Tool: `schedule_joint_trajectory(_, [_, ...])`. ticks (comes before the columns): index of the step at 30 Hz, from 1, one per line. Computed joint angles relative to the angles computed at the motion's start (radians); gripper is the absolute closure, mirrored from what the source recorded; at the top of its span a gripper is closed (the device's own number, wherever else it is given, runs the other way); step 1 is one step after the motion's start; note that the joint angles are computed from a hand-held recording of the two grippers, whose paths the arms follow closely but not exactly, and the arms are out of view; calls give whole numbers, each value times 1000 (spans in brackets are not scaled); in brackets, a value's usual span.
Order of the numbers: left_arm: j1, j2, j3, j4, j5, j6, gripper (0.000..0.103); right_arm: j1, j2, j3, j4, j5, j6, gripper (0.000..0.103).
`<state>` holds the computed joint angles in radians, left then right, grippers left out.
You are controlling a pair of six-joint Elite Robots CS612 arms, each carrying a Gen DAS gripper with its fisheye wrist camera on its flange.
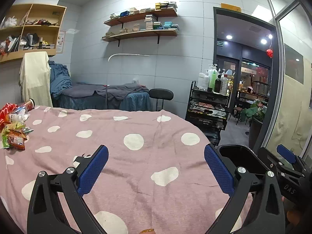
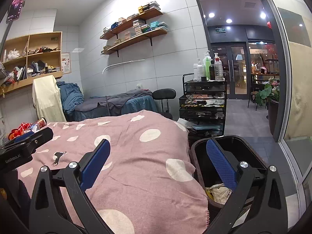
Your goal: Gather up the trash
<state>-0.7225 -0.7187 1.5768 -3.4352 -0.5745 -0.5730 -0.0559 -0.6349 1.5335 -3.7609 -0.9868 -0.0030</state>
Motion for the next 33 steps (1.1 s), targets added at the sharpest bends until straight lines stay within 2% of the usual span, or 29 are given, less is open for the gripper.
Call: schedule_joint_trajectory(33, [1,10,-8,-32,-21,6,5,-2,4,-7,13,3,11,5])
